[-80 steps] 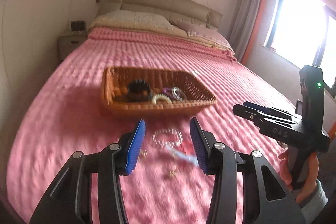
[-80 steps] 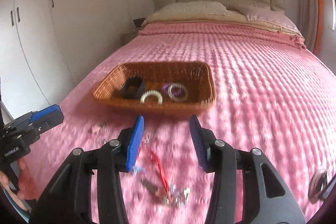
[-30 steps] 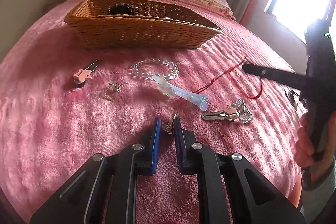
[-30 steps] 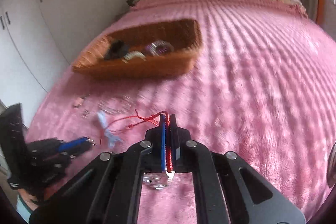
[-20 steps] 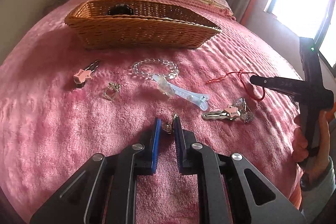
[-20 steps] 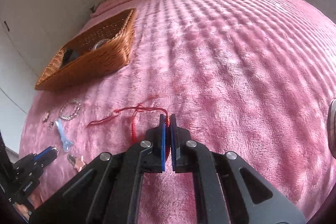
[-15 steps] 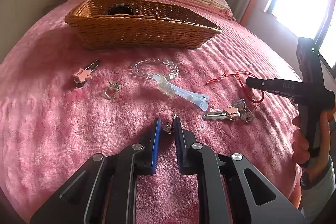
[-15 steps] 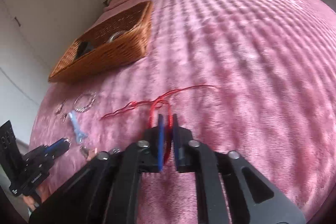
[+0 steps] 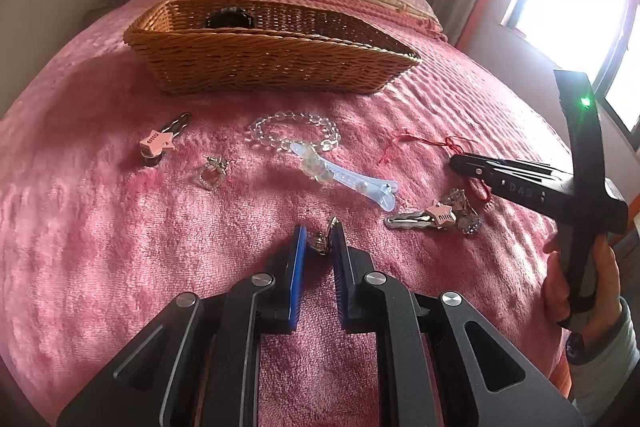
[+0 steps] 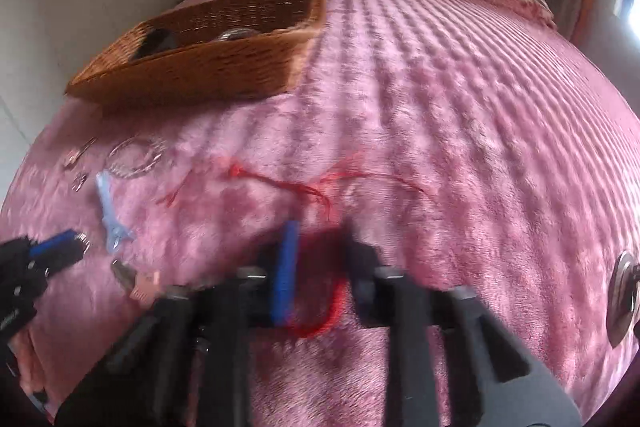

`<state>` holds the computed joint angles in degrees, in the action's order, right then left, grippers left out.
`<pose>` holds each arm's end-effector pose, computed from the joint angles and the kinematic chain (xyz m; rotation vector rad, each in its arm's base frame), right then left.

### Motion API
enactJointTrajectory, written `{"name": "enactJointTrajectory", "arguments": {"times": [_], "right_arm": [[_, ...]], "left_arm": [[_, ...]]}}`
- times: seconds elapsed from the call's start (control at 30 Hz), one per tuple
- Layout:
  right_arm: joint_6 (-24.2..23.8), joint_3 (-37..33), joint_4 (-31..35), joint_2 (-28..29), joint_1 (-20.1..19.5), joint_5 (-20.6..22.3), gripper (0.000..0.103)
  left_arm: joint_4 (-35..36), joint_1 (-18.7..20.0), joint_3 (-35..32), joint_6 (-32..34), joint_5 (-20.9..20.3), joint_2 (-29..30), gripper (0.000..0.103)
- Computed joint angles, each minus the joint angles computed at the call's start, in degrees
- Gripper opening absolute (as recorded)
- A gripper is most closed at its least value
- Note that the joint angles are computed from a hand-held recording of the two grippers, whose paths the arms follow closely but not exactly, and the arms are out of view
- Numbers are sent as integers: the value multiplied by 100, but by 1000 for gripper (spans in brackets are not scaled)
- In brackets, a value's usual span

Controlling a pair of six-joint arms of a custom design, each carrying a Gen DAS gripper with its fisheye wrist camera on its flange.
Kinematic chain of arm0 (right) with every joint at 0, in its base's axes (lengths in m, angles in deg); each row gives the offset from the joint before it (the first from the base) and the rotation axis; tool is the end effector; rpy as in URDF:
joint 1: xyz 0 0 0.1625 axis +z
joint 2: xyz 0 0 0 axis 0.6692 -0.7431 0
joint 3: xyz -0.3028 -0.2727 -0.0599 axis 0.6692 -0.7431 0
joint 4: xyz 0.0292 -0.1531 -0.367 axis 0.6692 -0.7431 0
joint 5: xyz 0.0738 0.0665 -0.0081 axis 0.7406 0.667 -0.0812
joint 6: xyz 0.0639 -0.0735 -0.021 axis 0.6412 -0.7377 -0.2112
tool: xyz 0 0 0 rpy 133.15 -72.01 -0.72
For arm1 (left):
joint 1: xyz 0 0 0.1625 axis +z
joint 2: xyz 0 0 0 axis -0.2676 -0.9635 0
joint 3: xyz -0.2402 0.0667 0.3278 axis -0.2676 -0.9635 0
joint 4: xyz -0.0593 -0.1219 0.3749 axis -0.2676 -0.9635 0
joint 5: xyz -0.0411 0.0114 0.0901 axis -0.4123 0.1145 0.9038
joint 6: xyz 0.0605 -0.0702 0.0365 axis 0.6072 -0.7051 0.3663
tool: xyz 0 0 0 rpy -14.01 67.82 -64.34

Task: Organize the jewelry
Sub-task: 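Grasp the small ring with the left tool while the right tool grasps the red string charm, then lower both held items into the basket and open both tools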

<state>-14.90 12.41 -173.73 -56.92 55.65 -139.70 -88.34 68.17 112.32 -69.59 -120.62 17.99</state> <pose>0.1671 -0.6983 0.2761 0.3203 -2.2881 0.7844 -0.3019 -0.6931 0.0936 0.7598 2.5993 -0.7277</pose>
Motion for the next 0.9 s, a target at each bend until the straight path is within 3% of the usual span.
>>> {"name": "enactJointTrajectory", "arguments": {"times": [0.13,0.37,0.63,0.77,0.9], "right_arm": [[-147,267,-355,-139,28,204,4],[-136,612,-517,-476,107,523,3],[-253,547,-727,-677,399,832,3],[-438,144,-839,-540,611,968,3],[-651,-624,-695,-127,744,1028,3]], "left_arm": [[-153,-27,105,92,-55,-45,11],[-891,-11,536,409,-639,-300,9],[-1187,-64,554,467,-884,-444,9],[-1174,-198,147,627,-500,-349,9],[-962,-278,-757,686,144,44,9]]}}
